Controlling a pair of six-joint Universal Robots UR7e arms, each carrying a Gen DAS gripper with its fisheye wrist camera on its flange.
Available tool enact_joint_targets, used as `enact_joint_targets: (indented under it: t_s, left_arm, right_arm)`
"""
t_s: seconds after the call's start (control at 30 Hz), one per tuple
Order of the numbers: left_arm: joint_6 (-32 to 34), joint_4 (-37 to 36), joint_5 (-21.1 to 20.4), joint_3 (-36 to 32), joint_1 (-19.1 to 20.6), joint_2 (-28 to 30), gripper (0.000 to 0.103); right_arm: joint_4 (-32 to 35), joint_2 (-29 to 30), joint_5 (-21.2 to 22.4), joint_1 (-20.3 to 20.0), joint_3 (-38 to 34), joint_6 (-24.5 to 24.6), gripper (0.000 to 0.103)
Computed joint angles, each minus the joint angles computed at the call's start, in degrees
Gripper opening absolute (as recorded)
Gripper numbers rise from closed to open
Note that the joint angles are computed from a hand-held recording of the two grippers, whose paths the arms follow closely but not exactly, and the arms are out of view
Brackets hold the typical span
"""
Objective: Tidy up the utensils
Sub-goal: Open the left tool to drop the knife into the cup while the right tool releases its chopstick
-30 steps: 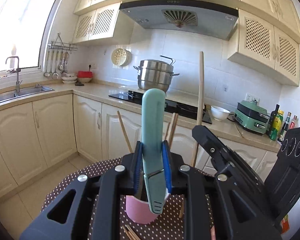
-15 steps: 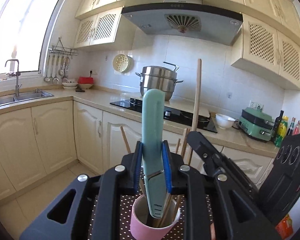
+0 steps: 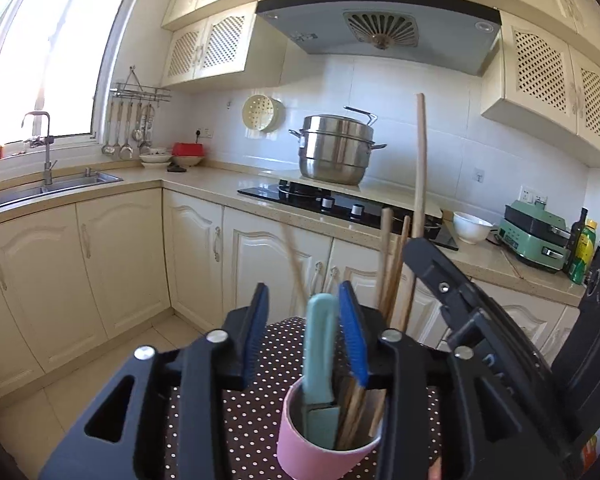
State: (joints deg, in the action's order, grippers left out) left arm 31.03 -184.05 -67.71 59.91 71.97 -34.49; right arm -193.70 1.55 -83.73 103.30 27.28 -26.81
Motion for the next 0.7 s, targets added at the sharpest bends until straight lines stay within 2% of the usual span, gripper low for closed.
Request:
enact_joint_targets:
  t_s: [0.27,0.7]
  left_arm:
    - [1.2,-4.0,2.0,0.2,0.2,0.8,0.054]
    - [0.9,-5.5,3.4,3.1,0.2,-0.7,0.06]
  right_arm:
    - [-0.5,-1.2,-1.1,0.1,2.6,-1.5,0.007]
    - [-2.3,-3.3,-3.2,0.2,8.0,-2.8,0.007]
